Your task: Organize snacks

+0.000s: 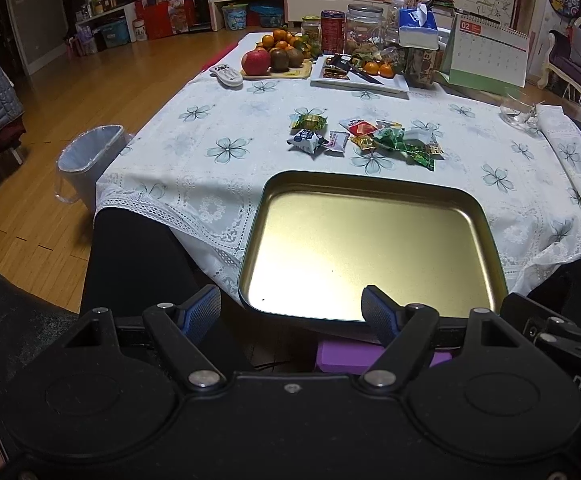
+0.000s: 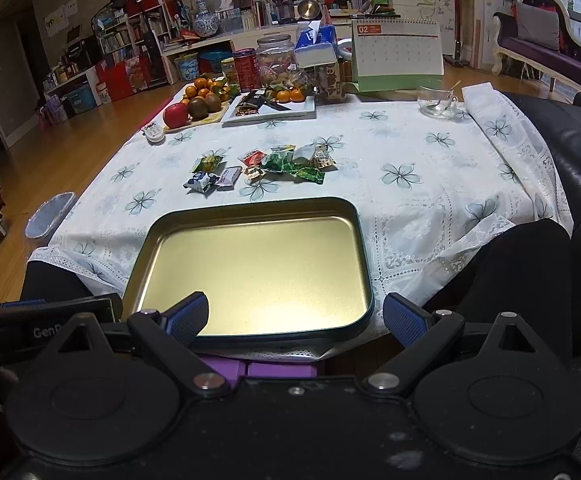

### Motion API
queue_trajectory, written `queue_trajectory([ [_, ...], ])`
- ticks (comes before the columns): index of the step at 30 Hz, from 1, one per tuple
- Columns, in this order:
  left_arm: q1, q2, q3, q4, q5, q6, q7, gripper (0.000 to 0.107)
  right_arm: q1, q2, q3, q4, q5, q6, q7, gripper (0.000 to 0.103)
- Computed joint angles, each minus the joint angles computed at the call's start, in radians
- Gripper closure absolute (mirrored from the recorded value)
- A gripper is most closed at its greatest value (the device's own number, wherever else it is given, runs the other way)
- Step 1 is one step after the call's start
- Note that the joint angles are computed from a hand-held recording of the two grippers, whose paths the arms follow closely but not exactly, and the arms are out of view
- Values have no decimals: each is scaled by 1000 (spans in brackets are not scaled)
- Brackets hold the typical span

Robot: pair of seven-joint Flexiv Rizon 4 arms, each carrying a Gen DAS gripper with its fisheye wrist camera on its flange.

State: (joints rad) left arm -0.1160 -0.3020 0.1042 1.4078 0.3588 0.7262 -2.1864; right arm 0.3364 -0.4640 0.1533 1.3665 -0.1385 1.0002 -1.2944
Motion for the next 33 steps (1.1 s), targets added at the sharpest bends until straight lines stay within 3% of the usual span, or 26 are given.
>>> queue_trajectory([
  [33, 7, -1, -5, 7, -29, -22, 6, 32, -1, 1, 2, -4, 7, -7, -14, 3],
])
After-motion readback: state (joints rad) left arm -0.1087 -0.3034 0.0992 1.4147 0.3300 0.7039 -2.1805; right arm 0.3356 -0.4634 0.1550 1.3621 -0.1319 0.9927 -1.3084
